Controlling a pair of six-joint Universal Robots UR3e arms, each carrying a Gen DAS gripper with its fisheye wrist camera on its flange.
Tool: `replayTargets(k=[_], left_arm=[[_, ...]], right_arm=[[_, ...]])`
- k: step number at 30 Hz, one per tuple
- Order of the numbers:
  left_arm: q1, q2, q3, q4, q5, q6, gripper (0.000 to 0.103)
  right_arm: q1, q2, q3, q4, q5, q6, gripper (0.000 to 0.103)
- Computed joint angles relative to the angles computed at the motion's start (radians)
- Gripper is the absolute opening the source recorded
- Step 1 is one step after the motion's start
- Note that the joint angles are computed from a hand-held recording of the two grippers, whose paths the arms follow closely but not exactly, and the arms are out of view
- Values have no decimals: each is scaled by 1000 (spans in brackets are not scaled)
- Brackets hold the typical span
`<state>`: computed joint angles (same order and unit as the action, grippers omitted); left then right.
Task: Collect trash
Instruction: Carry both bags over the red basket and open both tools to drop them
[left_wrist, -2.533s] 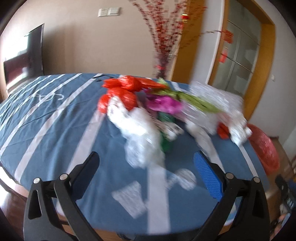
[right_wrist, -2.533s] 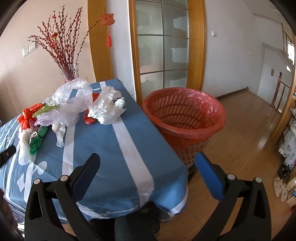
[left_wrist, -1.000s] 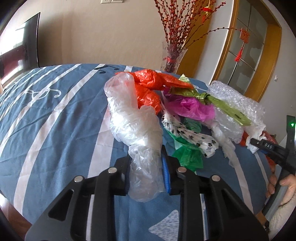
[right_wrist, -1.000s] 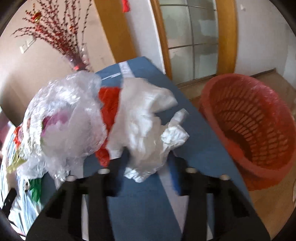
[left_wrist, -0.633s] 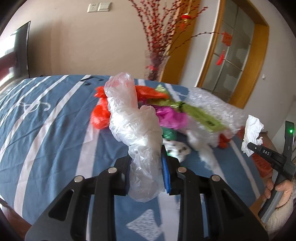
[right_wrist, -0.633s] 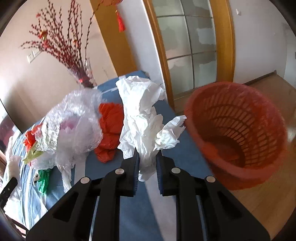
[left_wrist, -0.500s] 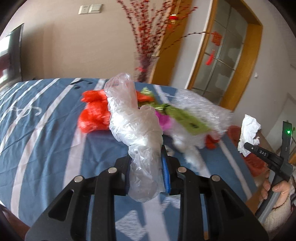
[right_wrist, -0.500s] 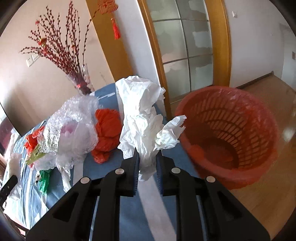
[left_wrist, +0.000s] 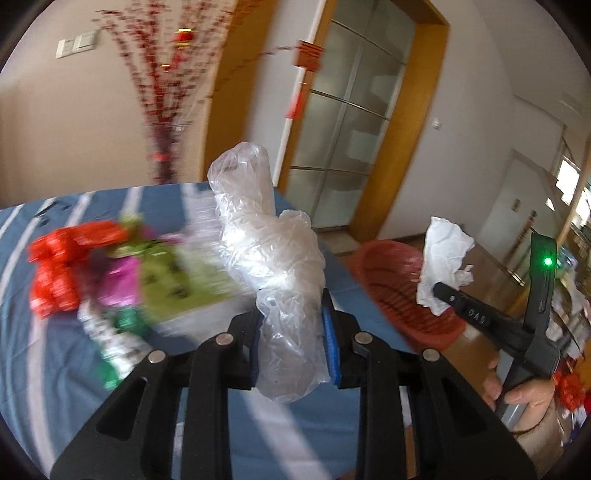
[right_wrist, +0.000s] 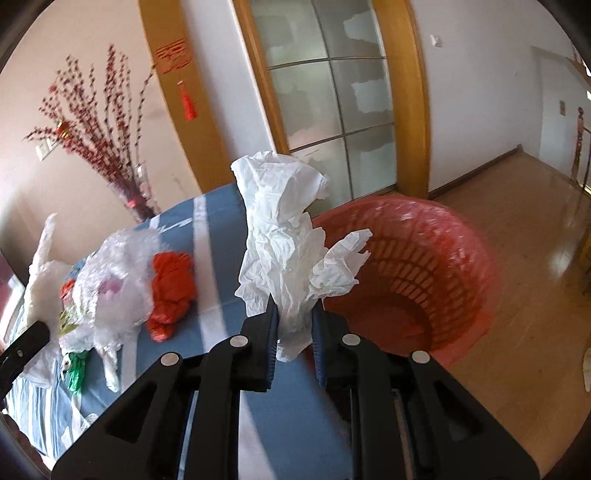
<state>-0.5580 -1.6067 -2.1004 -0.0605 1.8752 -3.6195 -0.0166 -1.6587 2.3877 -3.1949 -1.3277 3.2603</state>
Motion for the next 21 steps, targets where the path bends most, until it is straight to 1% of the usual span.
replayTargets(k=[5, 10, 14, 21], left_arm=[[-22, -215, 248, -34, -59, 28, 28], [-14, -399, 482, -93, -133, 57, 28], [-6, -530, 664, -158, -193, 72, 28], [-26, -708, 911, -262, -233, 82, 28]], right_arm=[[-133, -61, 42, 26, 67, -34, 17], [-238, -67, 61, 30, 123, -56, 17], [-288, -31, 56, 12, 151, -57, 17], [-319, 64, 15, -28, 174, -48, 17]])
